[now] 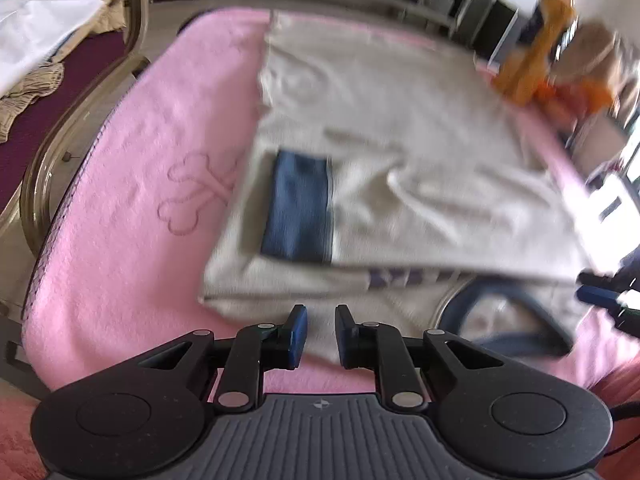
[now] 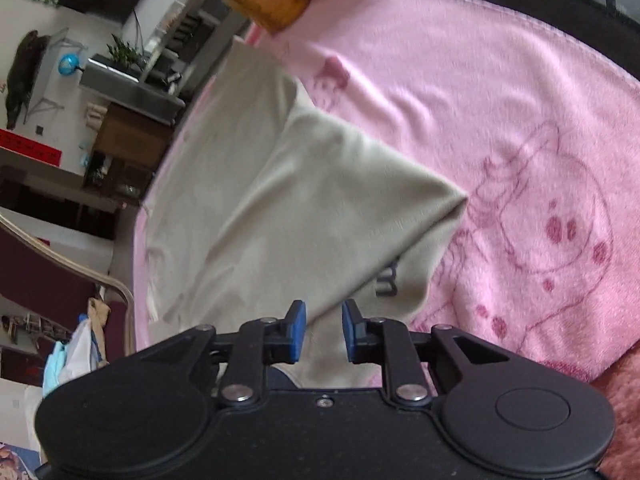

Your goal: Fold clothes

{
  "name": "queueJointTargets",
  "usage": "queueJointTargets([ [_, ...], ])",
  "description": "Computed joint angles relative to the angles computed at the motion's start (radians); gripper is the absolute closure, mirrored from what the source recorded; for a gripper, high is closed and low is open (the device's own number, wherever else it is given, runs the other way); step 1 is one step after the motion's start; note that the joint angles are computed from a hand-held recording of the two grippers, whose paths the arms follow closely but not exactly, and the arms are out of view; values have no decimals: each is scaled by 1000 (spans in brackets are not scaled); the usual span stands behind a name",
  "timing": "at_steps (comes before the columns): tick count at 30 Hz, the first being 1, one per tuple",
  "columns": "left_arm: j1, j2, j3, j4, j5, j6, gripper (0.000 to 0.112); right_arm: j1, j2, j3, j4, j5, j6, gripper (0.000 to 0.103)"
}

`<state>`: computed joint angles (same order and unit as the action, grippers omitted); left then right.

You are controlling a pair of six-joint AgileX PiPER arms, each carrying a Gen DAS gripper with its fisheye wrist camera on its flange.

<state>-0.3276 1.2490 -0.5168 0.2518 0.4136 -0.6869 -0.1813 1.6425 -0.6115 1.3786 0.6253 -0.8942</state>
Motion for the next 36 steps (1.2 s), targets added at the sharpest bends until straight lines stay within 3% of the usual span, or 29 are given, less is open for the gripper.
queueJointTargets([
  [3, -53, -5, -10, 128, 76, -146, 91, 9, -3, -7, -74, -22, 74, 85],
  [7, -86, -45, -8, 240, 167, -301, 96, 73, -114, 27, -165, -171, 163, 83],
  [9, -68, -94, -3, 266, 174, -329, 98, 86, -183, 46, -112, -205, 100, 83],
  [12, -50, -148, -41, 303, 185, -337, 98, 92, -264, 41, -54, -204, 38, 83],
  [14, -45, -158, -94, 334, 203, -323, 98, 110, -294, -2, -102, -190, 98, 82],
  [16, -28, -134, -160, 352, 208, -293, 91, 135, -309, -61, -146, -182, 139, 82],
  [23, 145, 74, -425, 291, 124, -65, 77, 244, -161, -430, -351, -185, 283, 79],
  [25, 193, 166, -510, 271, 95, -23, 74, 273, -79, -530, -379, -219, 272, 74],
  [26, 226, 229, -569, 225, 84, 28, 74, 289, -34, -582, -395, -244, 269, 62],
  [27, 257, 296, -634, 172, 78, 80, 74, 303, 11, -630, -410, -272, 276, 40],
  [29, 309, 438, -778, 60, 85, 175, 74, 327, 131, -753, -490, -338, 345, 27],
  [31, 339, 584, -931, 15, 111, 196, 72, 335, 277, -920, -688, -341, 539, 28],
  [32, 350, 656, -1013, -4, 134, 202, 72, 336, 345, -1002, -784, -324, 639, 35],
  [33, 360, 723, -1093, -27, 161, 215, 70, 335, 419, -1102, -880, -285, 739, 53],
  [35, 374, 862, -1271, -81, 228, 258, 68, 333, 573, -1302, -1002, -228, 873, 75],
  [36, 380, 921, -1347, -110, 251, 289, 65, 329, 645, -1402, -1022, -191, 902, 76],
])
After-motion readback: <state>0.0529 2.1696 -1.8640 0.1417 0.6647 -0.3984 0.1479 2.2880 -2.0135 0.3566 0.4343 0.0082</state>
